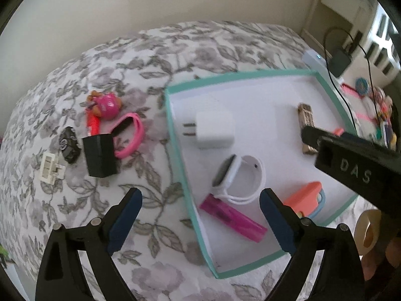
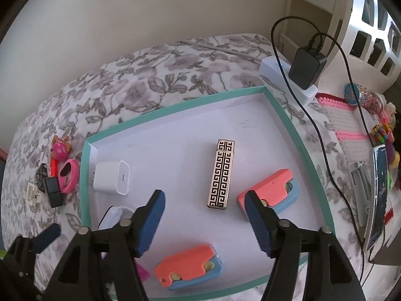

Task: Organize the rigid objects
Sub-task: 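Move both tools back over the remaining pile of objects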

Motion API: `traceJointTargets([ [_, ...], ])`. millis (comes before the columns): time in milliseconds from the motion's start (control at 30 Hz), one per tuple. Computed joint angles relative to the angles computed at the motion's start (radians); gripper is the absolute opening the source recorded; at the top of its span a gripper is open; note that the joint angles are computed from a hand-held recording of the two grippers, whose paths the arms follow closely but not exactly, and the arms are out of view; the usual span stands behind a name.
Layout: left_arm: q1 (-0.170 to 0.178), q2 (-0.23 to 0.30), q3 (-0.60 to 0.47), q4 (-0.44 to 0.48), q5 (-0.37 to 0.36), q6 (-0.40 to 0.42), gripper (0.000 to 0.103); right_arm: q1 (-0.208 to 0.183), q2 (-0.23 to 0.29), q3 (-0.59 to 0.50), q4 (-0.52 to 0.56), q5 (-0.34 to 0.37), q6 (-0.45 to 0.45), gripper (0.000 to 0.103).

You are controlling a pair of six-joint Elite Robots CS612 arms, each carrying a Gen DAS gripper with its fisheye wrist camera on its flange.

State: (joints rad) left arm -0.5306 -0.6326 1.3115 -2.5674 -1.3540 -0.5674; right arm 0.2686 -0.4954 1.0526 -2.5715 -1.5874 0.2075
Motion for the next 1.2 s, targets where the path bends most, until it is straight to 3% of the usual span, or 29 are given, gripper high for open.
traceJointTargets([
  [400, 0.025, -0.03, 0.043, -0.025, 0.09, -0.155, 0.095, -0.001, 0.001, 0.001, 0.0, -0.012, 0.024, 0.074],
  [533, 0.036, -0.046, 0.067, -0.045, 0.115, -0.21, 0.095, 0.003, 0.003, -0.001, -0.008, -0.01, 0.001, 0.087],
  [633, 0.045, -0.056, 0.082, -0.051, 0.133, -0.246, 0.095, 0.006, 0.005, 0.0, -0.024, -0.015, -0.018, 0.088],
  [767, 0.057, -0.067, 0.1, -0.062, 0.146, -0.287, 0.095, 0.009, 0.005, 0.001, -0.045, -0.027, -0.022, 0.103],
  [1200, 0.089, -0.096, 0.155, -0.113, 0.188, -0.372, 0.095, 0.014, 0.005, 0.01, -0.117, 0.034, -0.055, 0.103],
])
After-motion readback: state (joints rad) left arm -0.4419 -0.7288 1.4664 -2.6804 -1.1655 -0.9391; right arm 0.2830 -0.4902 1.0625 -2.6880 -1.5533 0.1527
